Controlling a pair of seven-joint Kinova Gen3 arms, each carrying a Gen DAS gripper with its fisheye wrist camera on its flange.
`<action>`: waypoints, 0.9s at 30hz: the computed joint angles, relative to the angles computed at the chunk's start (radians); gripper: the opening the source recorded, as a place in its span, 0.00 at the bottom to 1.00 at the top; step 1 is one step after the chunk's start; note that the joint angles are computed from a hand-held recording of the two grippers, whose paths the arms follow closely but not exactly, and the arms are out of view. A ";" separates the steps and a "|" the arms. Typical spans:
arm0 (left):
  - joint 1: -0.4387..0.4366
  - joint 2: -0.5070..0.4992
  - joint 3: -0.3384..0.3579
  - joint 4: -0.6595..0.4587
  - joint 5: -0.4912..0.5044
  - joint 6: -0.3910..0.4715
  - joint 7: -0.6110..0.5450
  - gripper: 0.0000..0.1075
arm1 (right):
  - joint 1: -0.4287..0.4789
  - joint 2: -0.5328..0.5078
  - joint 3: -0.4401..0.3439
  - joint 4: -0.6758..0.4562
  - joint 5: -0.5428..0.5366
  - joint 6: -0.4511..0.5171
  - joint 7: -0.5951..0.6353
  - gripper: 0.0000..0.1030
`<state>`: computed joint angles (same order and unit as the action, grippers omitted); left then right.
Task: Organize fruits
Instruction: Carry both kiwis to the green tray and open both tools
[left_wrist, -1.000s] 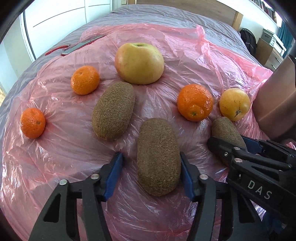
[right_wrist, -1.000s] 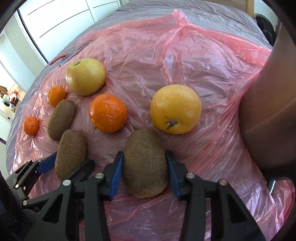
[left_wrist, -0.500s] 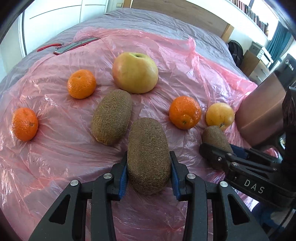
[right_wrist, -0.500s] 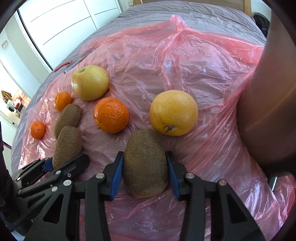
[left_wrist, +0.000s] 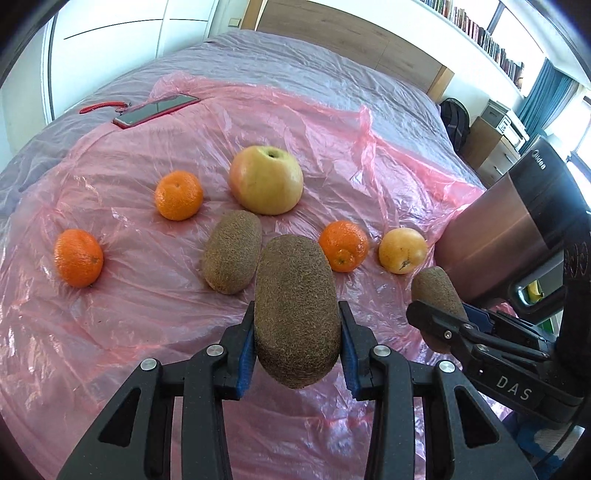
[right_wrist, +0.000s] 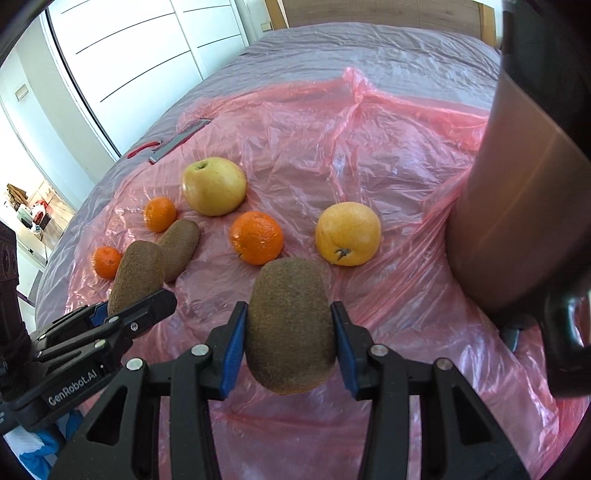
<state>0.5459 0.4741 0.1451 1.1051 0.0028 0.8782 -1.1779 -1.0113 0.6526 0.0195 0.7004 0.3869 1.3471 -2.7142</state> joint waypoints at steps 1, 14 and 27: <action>-0.001 -0.013 -0.001 0.010 -0.001 -0.001 0.000 0.32 | -0.008 -0.002 0.002 -0.007 0.003 0.008 -0.003 0.37; -0.004 -0.171 0.040 0.130 0.005 0.010 -0.030 0.32 | -0.144 -0.121 -0.011 0.090 0.101 0.073 -0.163 0.37; 0.123 -0.181 0.106 0.026 0.003 0.097 -0.063 0.32 | -0.271 -0.326 -0.101 0.332 0.301 0.210 -0.463 0.37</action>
